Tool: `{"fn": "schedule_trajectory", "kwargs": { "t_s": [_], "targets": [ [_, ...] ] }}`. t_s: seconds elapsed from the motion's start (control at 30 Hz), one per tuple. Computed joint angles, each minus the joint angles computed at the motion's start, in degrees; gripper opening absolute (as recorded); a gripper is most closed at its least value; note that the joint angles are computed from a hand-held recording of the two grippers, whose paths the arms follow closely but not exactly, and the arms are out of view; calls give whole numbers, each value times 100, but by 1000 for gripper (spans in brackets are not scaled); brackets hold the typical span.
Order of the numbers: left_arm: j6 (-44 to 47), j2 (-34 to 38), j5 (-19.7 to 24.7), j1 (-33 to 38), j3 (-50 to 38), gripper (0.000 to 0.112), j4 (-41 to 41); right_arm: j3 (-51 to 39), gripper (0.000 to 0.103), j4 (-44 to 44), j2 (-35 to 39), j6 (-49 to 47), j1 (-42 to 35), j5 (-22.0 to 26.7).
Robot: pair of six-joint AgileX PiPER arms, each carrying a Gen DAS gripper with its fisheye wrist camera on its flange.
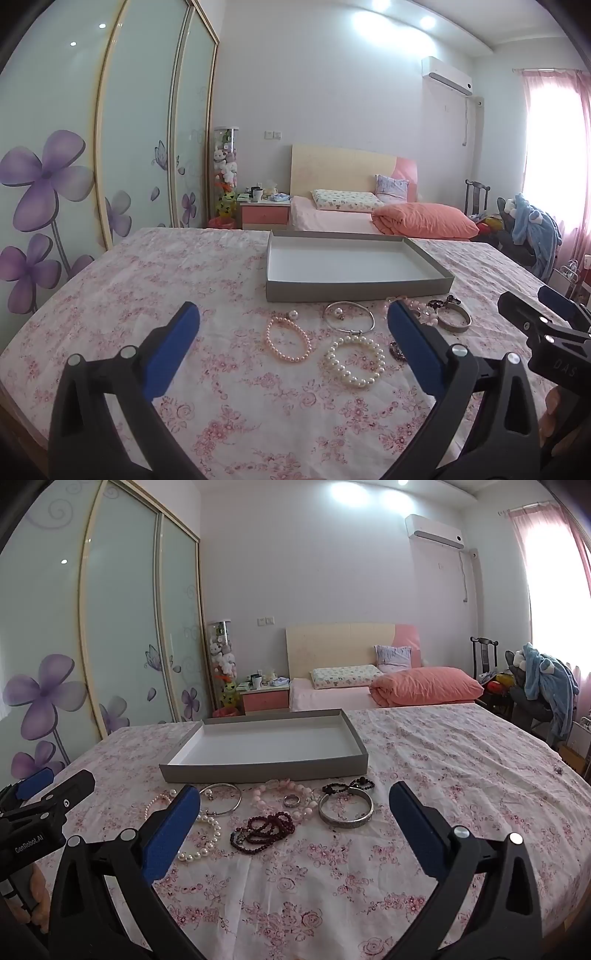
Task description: Organize jewelry
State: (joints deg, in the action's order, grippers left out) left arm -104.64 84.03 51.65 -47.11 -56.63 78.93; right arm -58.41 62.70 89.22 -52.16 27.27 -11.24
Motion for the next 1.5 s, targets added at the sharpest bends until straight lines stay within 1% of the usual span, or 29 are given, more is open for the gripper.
{"fn": "schedule_trajectory", "kwargs": {
  "t_s": [1.07, 1.5],
  "targets": [
    [4, -8, -37, 26, -1, 99, -26, -40, 101, 285, -10, -280, -6, 32],
    [8, -9, -44, 32, -1, 99, -30, -53, 101, 253, -9, -251, -35, 62]
  ]
}}
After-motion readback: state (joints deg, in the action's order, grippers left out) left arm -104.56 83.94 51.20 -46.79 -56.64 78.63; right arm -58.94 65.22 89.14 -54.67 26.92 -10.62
